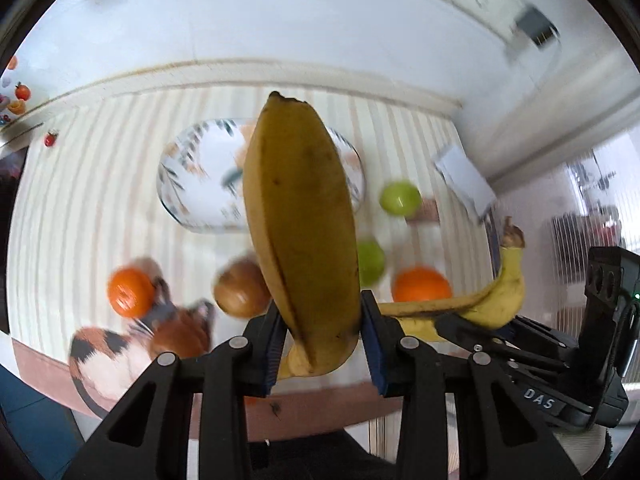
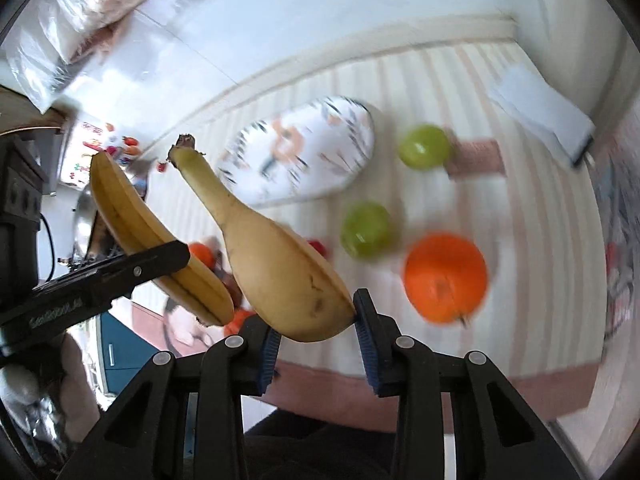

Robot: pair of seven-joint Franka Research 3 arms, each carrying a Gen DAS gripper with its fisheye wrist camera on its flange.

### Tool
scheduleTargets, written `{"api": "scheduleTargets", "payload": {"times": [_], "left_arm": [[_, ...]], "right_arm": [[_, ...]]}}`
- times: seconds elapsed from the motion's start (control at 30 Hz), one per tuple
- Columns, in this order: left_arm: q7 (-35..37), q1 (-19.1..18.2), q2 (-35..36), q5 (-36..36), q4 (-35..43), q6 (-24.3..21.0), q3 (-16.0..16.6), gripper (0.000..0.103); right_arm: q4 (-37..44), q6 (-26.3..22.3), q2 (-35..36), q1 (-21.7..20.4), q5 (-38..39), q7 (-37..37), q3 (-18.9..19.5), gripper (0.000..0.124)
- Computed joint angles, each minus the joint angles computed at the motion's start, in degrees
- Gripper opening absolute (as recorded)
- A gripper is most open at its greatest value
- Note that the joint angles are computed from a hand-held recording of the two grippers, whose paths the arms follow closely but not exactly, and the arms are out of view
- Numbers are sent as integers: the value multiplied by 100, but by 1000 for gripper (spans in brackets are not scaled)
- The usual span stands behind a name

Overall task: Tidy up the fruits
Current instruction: 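Lift both bananas and carry them toward the white floral plate with both tools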

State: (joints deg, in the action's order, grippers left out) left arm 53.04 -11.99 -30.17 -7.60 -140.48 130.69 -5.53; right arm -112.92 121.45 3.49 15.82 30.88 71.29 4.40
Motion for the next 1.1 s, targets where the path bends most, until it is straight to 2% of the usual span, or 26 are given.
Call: {"api": "scheduleTargets", "payload": {"times": [0.1,0.23,0.3,0.47,0.7,0.87,1.0,1.1], "left_arm": [[269,160,155,16,121,56,260,32],[716,372,795,-243,473,201,519,32],[1085,466,1040,-576,624,137,680,32],[1806,797,1890,-1335,1136,-193,816,32],[2226,1359,3033,-1879,1802,-625,590,32],[2209,1697,3559,-1787,2203,-728,291,32],[2147,1789,3889,-1387,2457,-742,124,31],[2212,1839,3952,-1265,2484,-707,41,32]], "right_arm": [[685,2,561,137,-179,200,101,37],[1606,-140,1377,289,-411,593,178,37],[2073,-293,1809,345,-481,856,201,37],[3298,-867,2923,401,-476,1260,305,37],[4780,-1533,4355,310,-235,2003,410,37],[5372,-1556,4909,243,-144,2401,456,34],[5655,-1447,5117,348,-355,2602,395,34],[5980,-1571,5272,406,-507,2704,392,34]]}}
